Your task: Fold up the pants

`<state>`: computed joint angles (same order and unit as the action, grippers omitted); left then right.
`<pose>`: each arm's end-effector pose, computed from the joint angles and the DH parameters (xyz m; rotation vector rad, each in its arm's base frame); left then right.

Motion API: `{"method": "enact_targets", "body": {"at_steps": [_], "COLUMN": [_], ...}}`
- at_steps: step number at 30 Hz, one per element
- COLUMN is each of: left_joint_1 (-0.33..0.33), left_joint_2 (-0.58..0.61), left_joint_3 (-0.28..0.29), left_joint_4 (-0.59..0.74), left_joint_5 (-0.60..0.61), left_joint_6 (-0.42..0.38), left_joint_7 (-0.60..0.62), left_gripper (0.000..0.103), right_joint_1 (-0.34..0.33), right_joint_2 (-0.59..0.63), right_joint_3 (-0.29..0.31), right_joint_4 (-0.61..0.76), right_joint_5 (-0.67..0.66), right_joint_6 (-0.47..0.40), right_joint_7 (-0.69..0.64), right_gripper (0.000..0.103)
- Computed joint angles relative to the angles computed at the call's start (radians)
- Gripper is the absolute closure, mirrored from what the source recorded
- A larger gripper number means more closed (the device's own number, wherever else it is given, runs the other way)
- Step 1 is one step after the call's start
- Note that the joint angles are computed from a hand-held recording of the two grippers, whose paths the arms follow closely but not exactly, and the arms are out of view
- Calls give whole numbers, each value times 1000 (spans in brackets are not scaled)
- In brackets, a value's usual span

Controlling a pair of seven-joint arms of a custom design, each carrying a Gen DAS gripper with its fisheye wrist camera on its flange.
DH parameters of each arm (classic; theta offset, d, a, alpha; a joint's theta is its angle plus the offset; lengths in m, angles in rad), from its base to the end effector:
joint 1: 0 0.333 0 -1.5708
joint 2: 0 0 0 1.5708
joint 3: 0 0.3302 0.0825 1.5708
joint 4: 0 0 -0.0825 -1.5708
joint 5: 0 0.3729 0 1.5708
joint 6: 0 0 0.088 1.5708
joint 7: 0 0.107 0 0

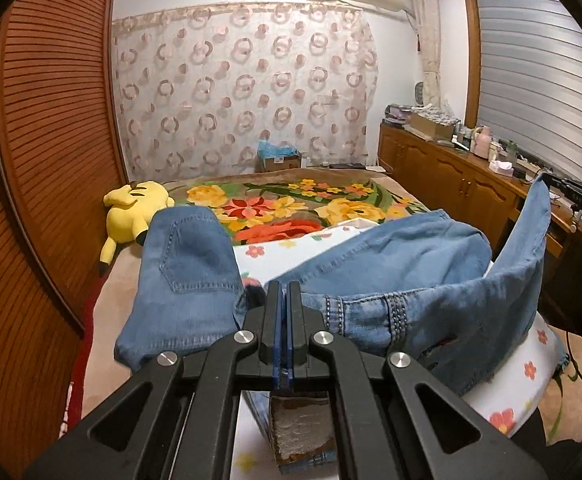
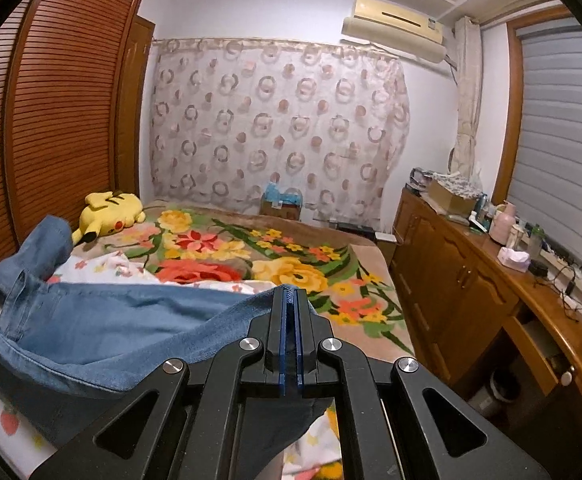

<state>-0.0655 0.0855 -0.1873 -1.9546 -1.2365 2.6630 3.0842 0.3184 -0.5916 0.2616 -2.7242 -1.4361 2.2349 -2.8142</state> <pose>0.5935 -0.1219 0.5075 -0.9400 2.2847 -1.2755 0.3145 0.1715 0.4463 -1.2424 1.8171 -1.4480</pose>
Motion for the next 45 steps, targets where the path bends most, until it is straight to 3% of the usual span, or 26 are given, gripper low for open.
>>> {"method": "enact_targets", "body": {"at_steps": [5,15,22,28,35,45], "left_joint_1": [-14,-17,-33,-17,-10,28], "left_joint_2": [91,290,414,469,493,439], "left_joint_3": [-14,-64,-54,-50,-74,-135], "left_joint_4": [103,308,453,500,504,433], "left_joint_5": [117,429,640,739,798,737], "left_joint_6": [32,23,19,27,40,124], "left_joint_7": [-120,-411,-609,-726,-767,-688], "left_gripper": [101,101,101,101,101,101], "right_joint_1": [-41,-119,-161,-184,-207,-225], "right_joint_2": [50,249,375,458,501,448], "right_joint_3": [-47,-139,-186,-219,-251,-241], "right_joint_4": [42,193,327,402,437,409], "right_joint_5": [-57,-134,-136,-146,-94,-87], "right_joint_6": [41,151,221,300,371,402], "right_joint_7": [1,-23,-85,-120,-193,-204], "right_gripper": [100,100,100,100,100,100]}}
